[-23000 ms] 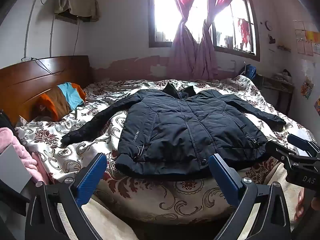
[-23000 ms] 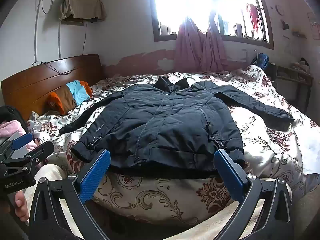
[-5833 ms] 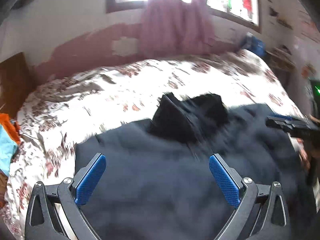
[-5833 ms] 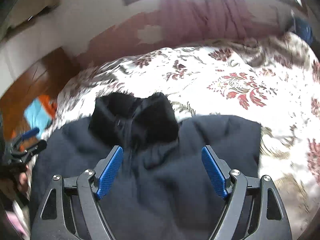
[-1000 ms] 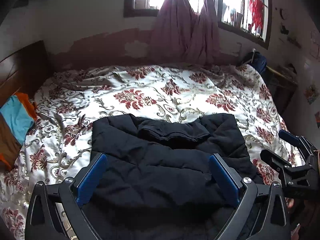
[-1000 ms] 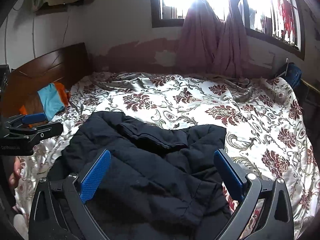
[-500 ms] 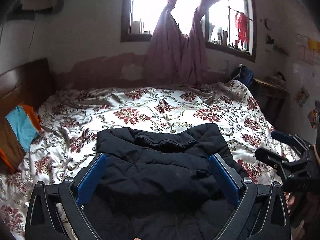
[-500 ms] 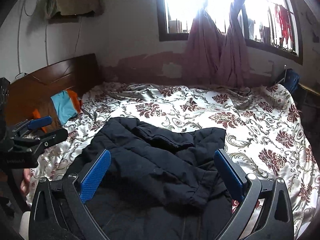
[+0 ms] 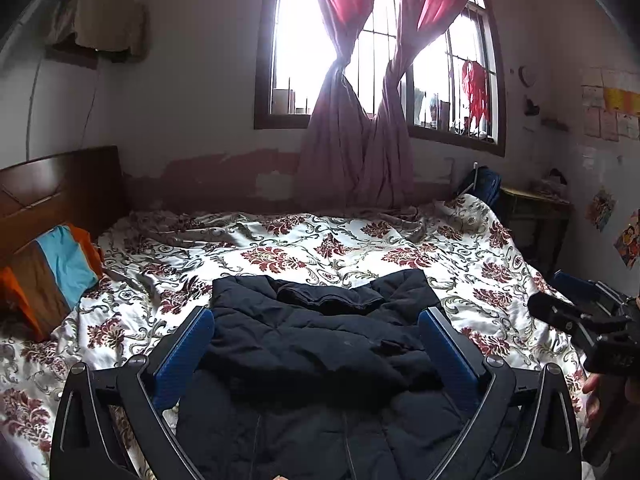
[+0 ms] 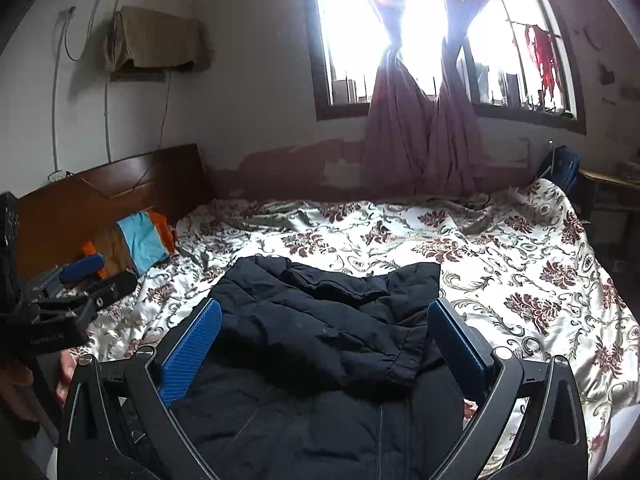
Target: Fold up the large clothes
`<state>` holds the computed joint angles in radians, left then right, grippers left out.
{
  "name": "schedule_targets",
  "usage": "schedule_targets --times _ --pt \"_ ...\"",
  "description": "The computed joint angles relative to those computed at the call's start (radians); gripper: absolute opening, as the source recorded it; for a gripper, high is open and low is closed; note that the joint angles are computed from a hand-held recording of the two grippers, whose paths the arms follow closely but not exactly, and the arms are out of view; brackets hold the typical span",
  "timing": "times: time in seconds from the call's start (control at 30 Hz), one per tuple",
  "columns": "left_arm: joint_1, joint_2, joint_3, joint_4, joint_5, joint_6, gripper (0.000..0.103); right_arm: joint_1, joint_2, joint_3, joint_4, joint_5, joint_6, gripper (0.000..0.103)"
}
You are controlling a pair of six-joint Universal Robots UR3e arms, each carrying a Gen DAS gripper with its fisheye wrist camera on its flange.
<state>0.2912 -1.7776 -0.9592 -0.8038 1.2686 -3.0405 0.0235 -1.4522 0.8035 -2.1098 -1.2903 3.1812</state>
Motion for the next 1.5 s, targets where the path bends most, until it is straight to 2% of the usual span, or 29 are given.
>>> schedule_targets --times 0.2,0.4,0.57,0.77,0.97,1.1,1.3,1.5 --pt "0.021 0.157 -0.225 0.030 -0.029 0.024 0.103 -0.011 -0.160 0.234 -0.079 0.010 -0.009 0.101" --pt "0.047 0.322 -0.458 0.112 -0.039 0.013 0.103 -0.032 -0.312 0.429 -0.119 0.019 -0.039 0.101" --pt "0.083 0.424 -0.559 0.085 -0.053 0.018 0.103 -0.088 -0.428 0.518 -0.052 0.094 -0.097 0.101" --pt "0.144 0.577 -0.707 0.056 -0.079 0.043 0.103 -0.122 -0.541 0.606 -0.022 0.109 -0.096 0.101" --pt "0.185 0.696 -0.808 0.002 -0.105 0.104 0.103 -0.085 -0.624 0.690 -0.031 0.071 -0.100 0.101" --pt "0.252 0.783 -0.867 -0.053 -0.170 0.139 0.103 -0.070 -0.686 0.758 -0.040 0.053 -0.113 0.101" --pt "0.295 0.852 -0.910 -0.129 -0.189 0.184 0.103 0.023 -0.734 0.851 -0.054 -0.076 -0.120 0.101" --pt "0.315 0.903 -0.965 -0.180 -0.169 0.215 0.103 0.013 -0.777 0.905 0.008 -0.076 -0.134 0.101"
